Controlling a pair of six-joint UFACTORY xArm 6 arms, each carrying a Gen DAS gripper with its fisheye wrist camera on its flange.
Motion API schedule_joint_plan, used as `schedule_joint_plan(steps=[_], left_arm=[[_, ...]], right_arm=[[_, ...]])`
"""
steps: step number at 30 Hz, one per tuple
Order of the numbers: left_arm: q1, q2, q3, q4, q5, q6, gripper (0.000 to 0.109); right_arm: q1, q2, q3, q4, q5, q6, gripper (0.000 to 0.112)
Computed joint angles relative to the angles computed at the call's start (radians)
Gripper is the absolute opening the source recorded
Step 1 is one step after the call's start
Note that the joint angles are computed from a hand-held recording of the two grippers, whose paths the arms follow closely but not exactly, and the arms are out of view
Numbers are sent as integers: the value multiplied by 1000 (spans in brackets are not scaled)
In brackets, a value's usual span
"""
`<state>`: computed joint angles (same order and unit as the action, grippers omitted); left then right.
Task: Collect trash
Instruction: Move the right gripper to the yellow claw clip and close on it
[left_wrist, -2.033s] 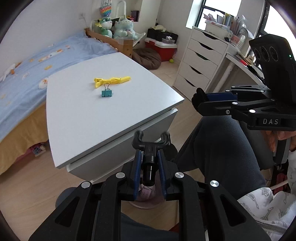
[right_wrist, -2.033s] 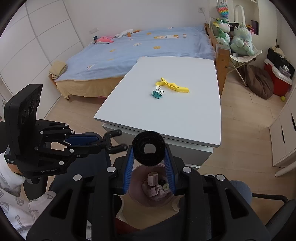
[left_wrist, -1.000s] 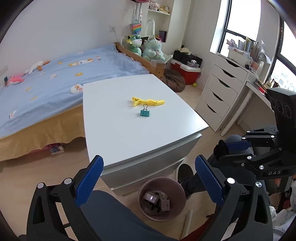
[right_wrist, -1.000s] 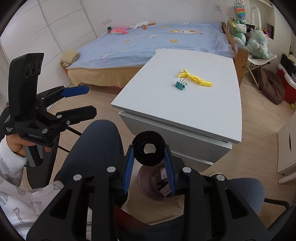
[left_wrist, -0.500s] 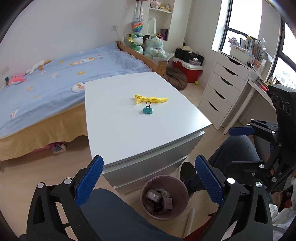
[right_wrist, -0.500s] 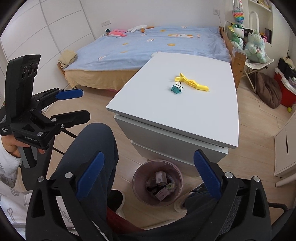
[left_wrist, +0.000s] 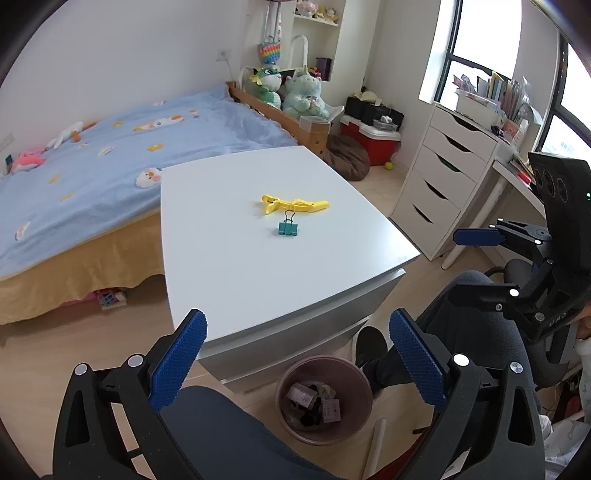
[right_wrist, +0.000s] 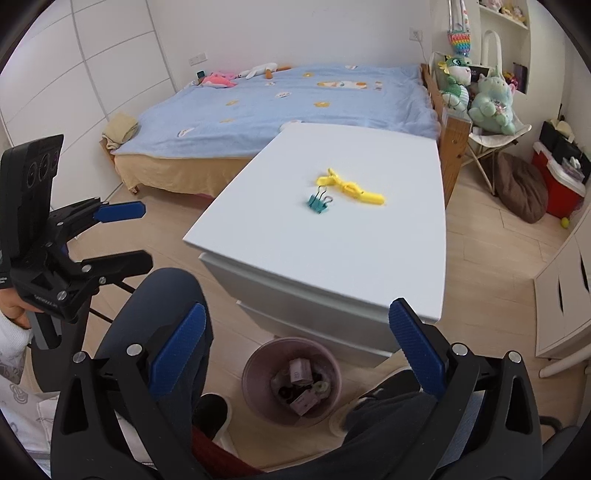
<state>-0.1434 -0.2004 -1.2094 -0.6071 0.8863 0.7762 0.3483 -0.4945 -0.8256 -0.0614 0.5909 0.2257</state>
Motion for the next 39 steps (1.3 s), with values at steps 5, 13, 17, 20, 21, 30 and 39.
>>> schedule_joint_plan(steps=[5, 13, 17, 20, 21, 30, 39], left_arm=[[-9, 21, -19, -14, -14, -1, 95], [-19, 51, -49, -22, -21, -17, 95], [-15, 65, -59, -24, -18, -21, 95], [-14, 75, -68, -18, -15, -30, 95], [-13, 79, -71, -15, -13, -33, 95], [-3, 106, -96, 11, -12, -61, 95], [-6, 126, -110, 28, -18, -84, 95]], right_arm=[[-51, 86, -99, 69, 10, -157, 98], [-118, 296, -334, 151, 95, -371, 98], [-146, 420, -473, 152, 156, -439, 98], [-158, 508, -573, 140, 202, -472, 98], [-160, 537, -605, 132, 217, -477, 98], [-174, 784, -886, 115, 344, -577, 97], [-172, 937, -1072, 119, 486, -650, 68]])
